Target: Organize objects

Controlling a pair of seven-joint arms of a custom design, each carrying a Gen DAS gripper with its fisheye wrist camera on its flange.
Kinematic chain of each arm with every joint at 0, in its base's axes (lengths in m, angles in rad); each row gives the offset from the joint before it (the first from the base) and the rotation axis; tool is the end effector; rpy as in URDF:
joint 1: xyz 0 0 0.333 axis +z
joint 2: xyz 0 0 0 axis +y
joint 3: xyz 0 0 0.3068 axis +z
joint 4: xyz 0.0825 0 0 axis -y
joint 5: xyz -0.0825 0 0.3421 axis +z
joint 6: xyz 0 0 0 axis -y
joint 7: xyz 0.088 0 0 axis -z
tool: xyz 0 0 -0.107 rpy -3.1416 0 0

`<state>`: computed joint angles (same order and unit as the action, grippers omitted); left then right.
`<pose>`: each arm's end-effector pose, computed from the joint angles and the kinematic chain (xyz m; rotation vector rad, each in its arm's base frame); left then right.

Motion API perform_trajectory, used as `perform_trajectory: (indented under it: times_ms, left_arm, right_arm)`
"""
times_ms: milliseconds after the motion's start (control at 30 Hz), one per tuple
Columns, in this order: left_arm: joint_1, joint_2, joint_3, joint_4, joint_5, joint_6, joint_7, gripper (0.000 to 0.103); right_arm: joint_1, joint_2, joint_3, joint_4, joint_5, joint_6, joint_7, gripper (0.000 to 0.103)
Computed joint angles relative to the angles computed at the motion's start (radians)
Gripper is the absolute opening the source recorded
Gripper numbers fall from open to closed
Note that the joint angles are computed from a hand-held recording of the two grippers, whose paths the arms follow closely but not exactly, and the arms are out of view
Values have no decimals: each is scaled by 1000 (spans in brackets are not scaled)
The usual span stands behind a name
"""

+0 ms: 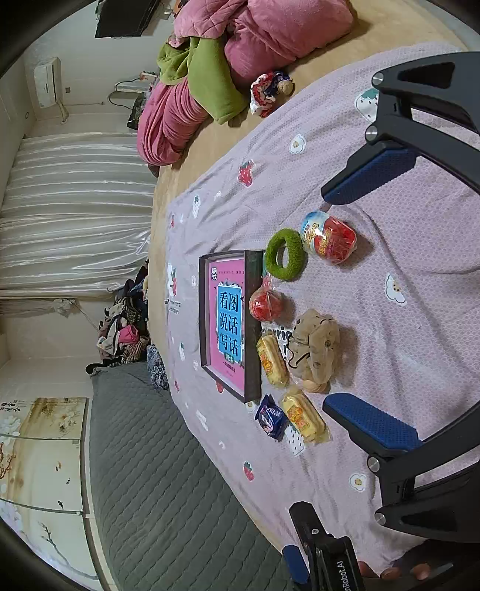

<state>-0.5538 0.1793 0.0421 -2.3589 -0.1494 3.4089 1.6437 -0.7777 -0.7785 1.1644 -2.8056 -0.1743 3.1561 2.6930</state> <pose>0.4747 -0.2481 0.3831 -1.3600 2.1114 -0.9973 0.3576 0.1609 0.3891 -1.3004 2.0123 -1.0155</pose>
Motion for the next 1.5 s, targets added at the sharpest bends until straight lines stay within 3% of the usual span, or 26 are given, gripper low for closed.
perform_trajectory:
  times_ms: [133,200,400,533,633,700,767,800,867,900,1033,1133,1200,1267,1433,1500]
  left_arm:
    - [31,3,-25,2,26,2,-16,103]
    - [-14,7,14,7,-5,-3,6,103]
    - [-59,19,56,15,-32,2,29,103]
    - [35,18,-21,16,31,15,-14,103]
    - [35,13,-9,28,25,15,-4,103]
    - [112,9,-71,43,64,-1,-31,103]
    - [183,11,-106,72,194,-24,-139,103]
    - [165,13,-92,87,158,-28,-106,103]
    - [83,16,-11,111,123,-38,-81,103]
    - [85,18,-14,124,115,-45,-72,103]
    - [258,46,-171,196,244,-100,-170,103]
    - [239,76,-156,243,275,-134,-205,103]
    - [283,101,-207,277,296,-163,-215,103]
    - [263,128,-189,312,326,-185,-240,103]
    - [140,194,-60,378,424,-211,-327,103]
    - [127,216,-46,393,456,-212,-350,103]
  right_arm:
    - [6,4,-6,3,-8,-21,-5,103]
    - [2,15,-5,5,-15,-23,-7,103]
    - [-1,33,-6,-7,-13,17,-5,103]
    - [4,42,-12,-7,-1,35,-24,103]
    - [14,28,-24,-5,5,34,-43,103]
    - [16,26,-37,4,3,29,-66,103]
    - [12,26,-50,15,1,31,-87,103]
    - [7,26,-54,22,2,34,-97,103]
    - [-2,32,-64,42,3,35,-120,103]
    - [-11,33,-65,52,3,43,-130,103]
    - [-51,61,-56,99,12,67,-177,103]
    - [-99,76,-25,136,23,87,-215,103]
    - [-127,78,-2,155,33,85,-234,103]
    - [-159,77,27,175,38,69,-249,103]
    - [-211,116,81,185,36,73,-273,103]
    - [-230,144,102,175,38,89,-281,103]
